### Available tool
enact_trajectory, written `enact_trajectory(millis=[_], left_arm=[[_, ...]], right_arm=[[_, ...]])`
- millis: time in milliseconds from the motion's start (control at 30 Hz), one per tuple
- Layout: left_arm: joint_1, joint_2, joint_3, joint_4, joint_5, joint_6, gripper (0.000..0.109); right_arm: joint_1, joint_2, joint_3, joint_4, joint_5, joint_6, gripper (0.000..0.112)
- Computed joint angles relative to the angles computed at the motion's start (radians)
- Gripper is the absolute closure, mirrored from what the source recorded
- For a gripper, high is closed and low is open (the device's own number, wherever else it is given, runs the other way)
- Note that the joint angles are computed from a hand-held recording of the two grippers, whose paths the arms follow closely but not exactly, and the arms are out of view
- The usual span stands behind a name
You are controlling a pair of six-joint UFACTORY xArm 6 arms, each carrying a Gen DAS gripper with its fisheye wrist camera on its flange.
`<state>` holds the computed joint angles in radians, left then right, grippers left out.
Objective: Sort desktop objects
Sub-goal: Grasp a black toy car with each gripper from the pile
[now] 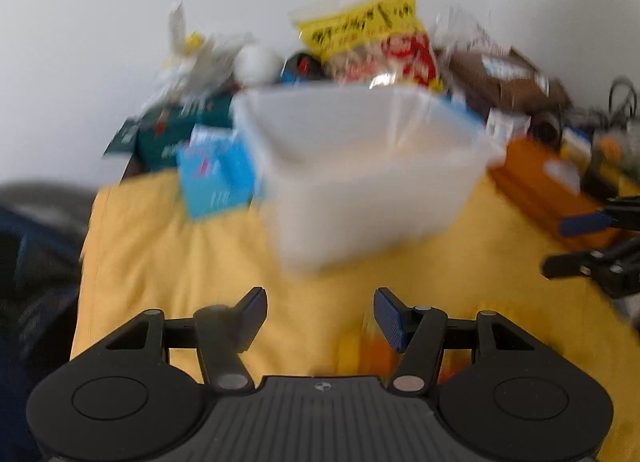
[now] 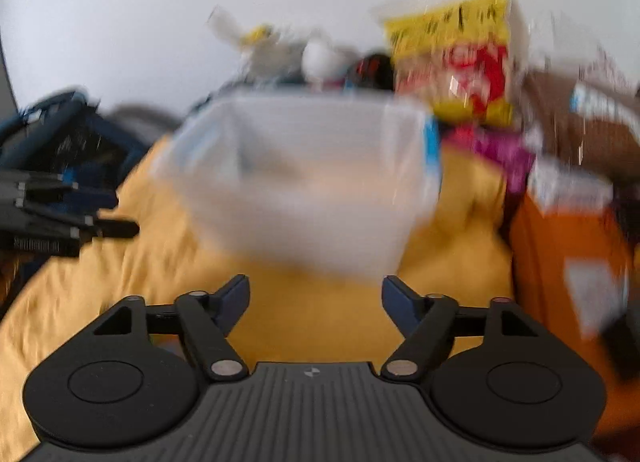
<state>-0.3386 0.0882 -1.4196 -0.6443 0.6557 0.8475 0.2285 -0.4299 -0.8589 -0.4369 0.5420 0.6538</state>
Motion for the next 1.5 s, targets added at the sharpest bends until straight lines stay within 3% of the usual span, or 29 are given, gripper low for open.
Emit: enact_trajectory(millis=[167,500,533,600,700,1167,1367,1500], left_arm=[[0.028,-0.051,0.146,0.031,-0.005,0.069,0.046],[0.023,0.021,0.112,0.043,-0.027,0.051,0.047],[0.021,0.023,0.111,0.037,-0.021,0.063,0.049],[0.019,0.023,0.110,0.029,-0.006,0.094,0.062],[0.024,0.022,0.103,0.011,0.028,0.103,0.075],[0.047,-0.093,0.173,-0.111,0.043,0.129,0.075],[0.043,-0.080,0.184,0.000,0.103,-0.001,0.074],[0.033,-0.058,0.180,-0.004,0.087,-0.021,0.072]], right_arm=[[0.116,-0.075,0.141,-0.043,0.117,0.133,0.032],[0.167,-0.001,0.130,-0.111,0.155,0.280,0.028],[0.156,0.001,0.138,-0.096,0.143,0.278,0.029],[0.151,-0.004,0.157,-0.074,0.123,0.278,0.044],[0.139,-0.014,0.172,-0.053,0.095,0.263,0.044],[0.131,-0.124,0.227,-0.095,0.052,0.311,0.044],[0.127,-0.139,0.241,-0.081,0.046,0.302,0.044],[0.138,-0.151,0.251,-0.076,0.053,0.301,0.044]])
